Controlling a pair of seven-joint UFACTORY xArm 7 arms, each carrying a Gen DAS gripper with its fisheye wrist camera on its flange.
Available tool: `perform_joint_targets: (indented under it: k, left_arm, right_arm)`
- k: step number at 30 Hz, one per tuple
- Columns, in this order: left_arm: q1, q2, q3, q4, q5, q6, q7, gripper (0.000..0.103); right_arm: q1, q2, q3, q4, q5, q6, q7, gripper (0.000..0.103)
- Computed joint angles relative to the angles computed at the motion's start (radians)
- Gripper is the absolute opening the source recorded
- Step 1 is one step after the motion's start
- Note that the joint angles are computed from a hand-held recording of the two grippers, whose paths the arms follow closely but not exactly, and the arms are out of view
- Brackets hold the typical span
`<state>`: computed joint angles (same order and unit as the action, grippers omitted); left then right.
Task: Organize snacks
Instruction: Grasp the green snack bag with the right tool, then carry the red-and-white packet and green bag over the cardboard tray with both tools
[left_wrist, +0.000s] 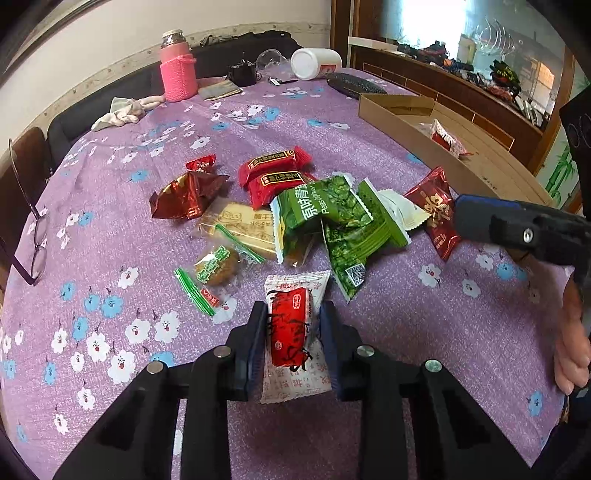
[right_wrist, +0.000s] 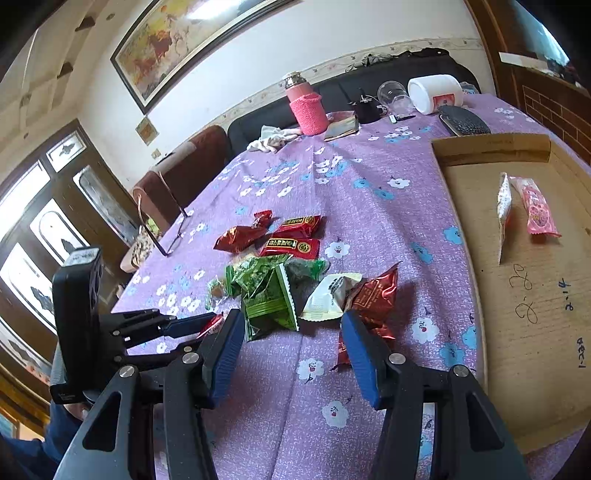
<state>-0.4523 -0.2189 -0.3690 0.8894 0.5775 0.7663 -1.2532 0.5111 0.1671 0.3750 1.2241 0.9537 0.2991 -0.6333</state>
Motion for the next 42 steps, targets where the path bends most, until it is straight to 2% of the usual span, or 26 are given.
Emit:
perform_joint_targets:
  k: [5, 7, 10, 13, 15, 17, 18, 19, 20, 21, 22, 24, 30, 33, 37, 42]
  left_arm:
    - [0.021, -0.053, 0.010, -0.061, -0.007, -0.083, -0.048, 0.026]
    - [0.039, -0.076, 0.005, -0.081, -0.003, -0.113, -0.066, 0.026]
    - [0.069, -0.107, -0.014, -0.099, 0.011, -0.122, -0.104, 0.026]
    - [0.091, -0.130, -0.026, -0.113, 0.007, -0.121, -0.125, 0.026]
    - [0.103, -0.140, -0.029, -0.119, 0.002, -0.121, -0.131, 0.026]
    - [0.112, -0.151, -0.032, -0.128, -0.005, -0.125, -0.140, 0.026]
    - [0.117, -0.154, -0.035, -0.131, -0.006, -0.123, -0.143, 0.026]
    - [0.121, -0.155, -0.038, -0.131, -0.008, -0.122, -0.144, 0.026]
    - [0.124, -0.156, -0.041, -0.132, -0.008, -0.118, -0.145, 0.026]
    - [0.127, -0.154, -0.045, -0.129, -0.008, -0.113, -0.148, 0.026]
    - [0.131, -0.151, -0.051, -0.124, -0.002, -0.103, -0.152, 0.026]
    - [0.135, -0.151, -0.057, -0.120, 0.009, -0.096, -0.161, 0.026]
    - [0.137, -0.149, -0.052, -0.119, 0.013, -0.096, -0.165, 0.026]
    - [0.138, -0.147, -0.057, -0.114, 0.025, -0.085, -0.172, 0.026]
    - [0.141, -0.163, -0.059, -0.122, 0.038, -0.088, -0.195, 0.026]
    - [0.150, -0.175, -0.071, -0.126, 0.052, -0.080, -0.216, 0.026]
  right_arm:
    - [0.049, 0.015, -0.033, 0.026, -0.249, 0.023, 0.187, 0.059]
    - [0.063, 0.032, -0.040, 0.056, -0.348, 0.048, 0.253, 0.063]
    - [0.105, 0.090, -0.069, 0.144, -0.543, 0.106, 0.404, 0.070]
    - [0.161, 0.153, -0.113, 0.218, -0.741, 0.117, 0.553, 0.072]
    - [0.230, 0.207, -0.179, 0.284, -0.912, 0.162, 0.680, 0.074]
    - [0.240, 0.228, -0.184, 0.291, -0.985, 0.154, 0.735, 0.074]
    - [0.229, 0.234, -0.168, 0.282, -0.991, 0.143, 0.736, 0.069]
    - [0.217, 0.236, -0.154, 0.272, -0.997, 0.132, 0.739, 0.053]
    - [0.238, 0.223, -0.181, 0.244, -1.045, 0.092, 0.772, 0.045]
    - [0.241, 0.214, -0.186, 0.227, -1.070, 0.068, 0.785, 0.042]
    - [0.211, 0.207, -0.159, 0.211, -1.053, 0.042, 0.770, 0.034]
    - [0.135, 0.198, -0.084, 0.184, -0.962, -0.004, 0.699, 0.034]
    - [0.072, 0.204, -0.021, 0.181, -0.842, -0.027, 0.612, 0.034]
    - [0.036, 0.193, 0.022, 0.160, -0.768, -0.070, 0.550, 0.034]
    - [0.027, 0.176, 0.035, 0.132, -0.722, -0.140, 0.517, 0.034]
    - [0.010, 0.170, 0.044, 0.125, -0.693, -0.161, 0.515, 0.034]
